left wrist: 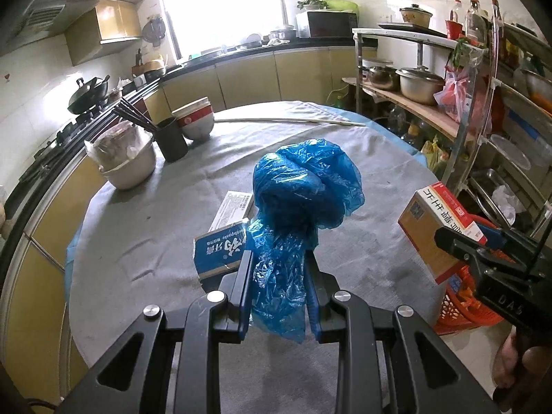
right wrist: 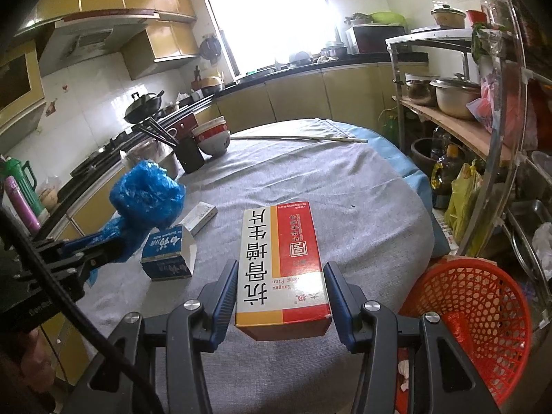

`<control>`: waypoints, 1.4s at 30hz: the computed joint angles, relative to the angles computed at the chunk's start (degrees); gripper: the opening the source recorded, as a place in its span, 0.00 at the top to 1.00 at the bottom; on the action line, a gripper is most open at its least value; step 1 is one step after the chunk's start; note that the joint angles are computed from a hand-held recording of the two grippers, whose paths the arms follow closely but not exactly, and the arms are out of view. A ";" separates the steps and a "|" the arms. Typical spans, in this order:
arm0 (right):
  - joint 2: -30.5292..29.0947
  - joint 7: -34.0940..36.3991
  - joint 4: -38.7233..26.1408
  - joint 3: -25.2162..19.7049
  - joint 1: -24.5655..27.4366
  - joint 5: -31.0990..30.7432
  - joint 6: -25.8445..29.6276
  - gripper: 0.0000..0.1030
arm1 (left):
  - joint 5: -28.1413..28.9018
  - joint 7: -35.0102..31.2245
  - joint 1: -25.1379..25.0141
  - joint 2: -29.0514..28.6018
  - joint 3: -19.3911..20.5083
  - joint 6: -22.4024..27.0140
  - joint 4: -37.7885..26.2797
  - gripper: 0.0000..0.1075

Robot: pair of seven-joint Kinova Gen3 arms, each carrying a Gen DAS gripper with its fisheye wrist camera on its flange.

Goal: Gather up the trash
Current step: 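Lift the blue bag and medicine box and carry both toward the red basket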

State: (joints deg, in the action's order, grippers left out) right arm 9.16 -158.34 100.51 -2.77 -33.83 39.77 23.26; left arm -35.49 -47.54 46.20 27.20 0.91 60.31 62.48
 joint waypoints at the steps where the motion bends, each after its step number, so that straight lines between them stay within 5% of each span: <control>1: -0.05 -0.13 0.10 0.04 0.01 0.04 -0.12 0.49 | -0.22 0.11 0.16 0.04 -0.11 0.08 0.02 0.74; 42: -2.75 -7.25 3.71 -1.27 1.22 5.98 -1.96 0.49 | -3.11 1.32 2.97 1.75 -0.57 3.63 -2.18 0.74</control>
